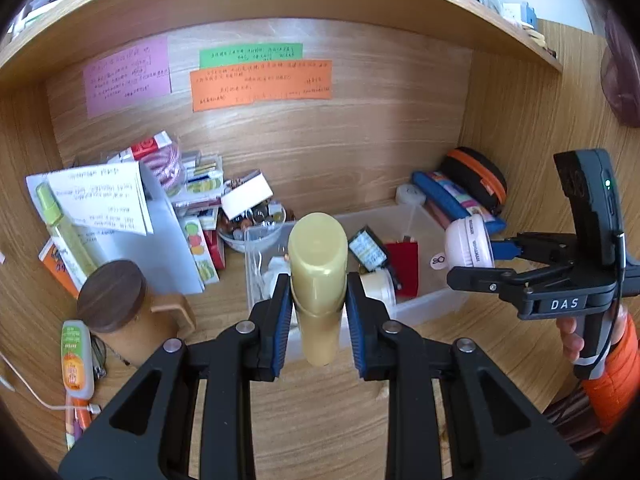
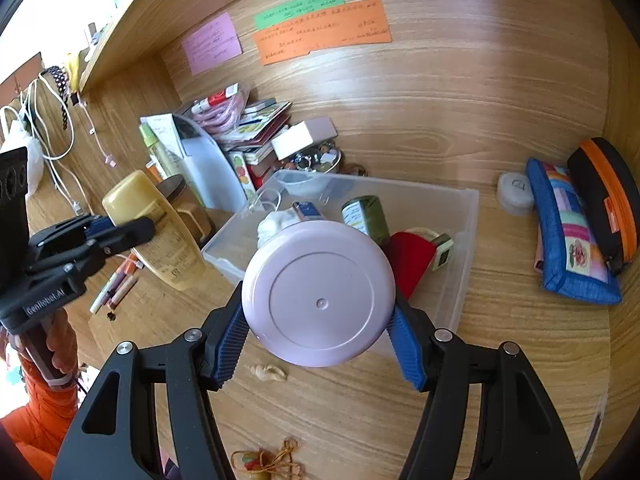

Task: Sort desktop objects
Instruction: 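Lift the lotion tube and pink compact and carry both over the bin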

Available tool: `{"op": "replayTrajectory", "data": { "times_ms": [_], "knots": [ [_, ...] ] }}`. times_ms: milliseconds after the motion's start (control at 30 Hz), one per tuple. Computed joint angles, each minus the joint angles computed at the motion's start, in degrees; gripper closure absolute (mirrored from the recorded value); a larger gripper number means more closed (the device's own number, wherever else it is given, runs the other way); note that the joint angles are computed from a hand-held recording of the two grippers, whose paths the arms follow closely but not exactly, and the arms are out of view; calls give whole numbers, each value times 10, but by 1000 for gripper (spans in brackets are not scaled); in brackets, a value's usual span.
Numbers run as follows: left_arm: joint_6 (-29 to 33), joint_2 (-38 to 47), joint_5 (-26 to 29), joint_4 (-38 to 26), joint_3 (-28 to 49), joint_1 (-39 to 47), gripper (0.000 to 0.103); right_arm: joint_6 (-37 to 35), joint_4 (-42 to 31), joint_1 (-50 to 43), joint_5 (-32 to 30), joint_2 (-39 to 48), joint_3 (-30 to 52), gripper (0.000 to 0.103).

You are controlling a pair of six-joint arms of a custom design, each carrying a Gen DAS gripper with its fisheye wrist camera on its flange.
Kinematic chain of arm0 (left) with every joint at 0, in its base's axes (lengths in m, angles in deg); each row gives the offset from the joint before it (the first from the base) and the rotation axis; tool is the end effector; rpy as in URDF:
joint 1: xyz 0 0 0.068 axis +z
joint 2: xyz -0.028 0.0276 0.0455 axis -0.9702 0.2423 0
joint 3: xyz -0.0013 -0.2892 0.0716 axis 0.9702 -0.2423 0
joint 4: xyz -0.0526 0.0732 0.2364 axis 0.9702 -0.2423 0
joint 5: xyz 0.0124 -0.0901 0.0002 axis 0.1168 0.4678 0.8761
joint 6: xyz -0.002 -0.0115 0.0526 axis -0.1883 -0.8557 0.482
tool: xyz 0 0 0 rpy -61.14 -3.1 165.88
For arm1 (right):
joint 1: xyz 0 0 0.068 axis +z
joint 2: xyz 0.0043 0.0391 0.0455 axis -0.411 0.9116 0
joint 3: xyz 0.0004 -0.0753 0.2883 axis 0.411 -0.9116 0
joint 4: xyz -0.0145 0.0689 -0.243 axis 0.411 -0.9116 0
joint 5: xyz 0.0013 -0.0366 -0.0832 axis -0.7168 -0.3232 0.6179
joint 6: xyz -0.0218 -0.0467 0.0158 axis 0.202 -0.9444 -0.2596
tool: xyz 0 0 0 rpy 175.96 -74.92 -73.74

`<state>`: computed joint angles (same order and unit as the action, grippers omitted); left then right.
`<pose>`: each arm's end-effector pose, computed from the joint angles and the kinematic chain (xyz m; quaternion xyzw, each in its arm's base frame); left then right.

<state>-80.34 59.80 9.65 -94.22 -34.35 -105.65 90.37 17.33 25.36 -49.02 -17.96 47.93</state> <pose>0.2216 -0.1341 0.2512 0.3204 0.8331 -0.1720 0.4168 0.1434 0.1482 0.2173 -0.0117 0.9100 0.1386 0.3906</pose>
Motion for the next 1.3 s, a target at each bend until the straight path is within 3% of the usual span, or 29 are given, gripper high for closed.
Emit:
{"op": "replayTrajectory", "data": {
  "times_ms": [467, 967, 1300],
  "knots": [
    [0, 144, 0, 23, 89, -7, 77, -65, 29, -126, -78, 28, 4, 43],
    [5, 282, -15, 20, 189, -35, 77, -132, 83, -217, -156, 127, 13, 43],
    [17, 371, -47, -8, 260, -60, 77, -161, 94, -200, -123, 167, 26, 43]
  ]
}}
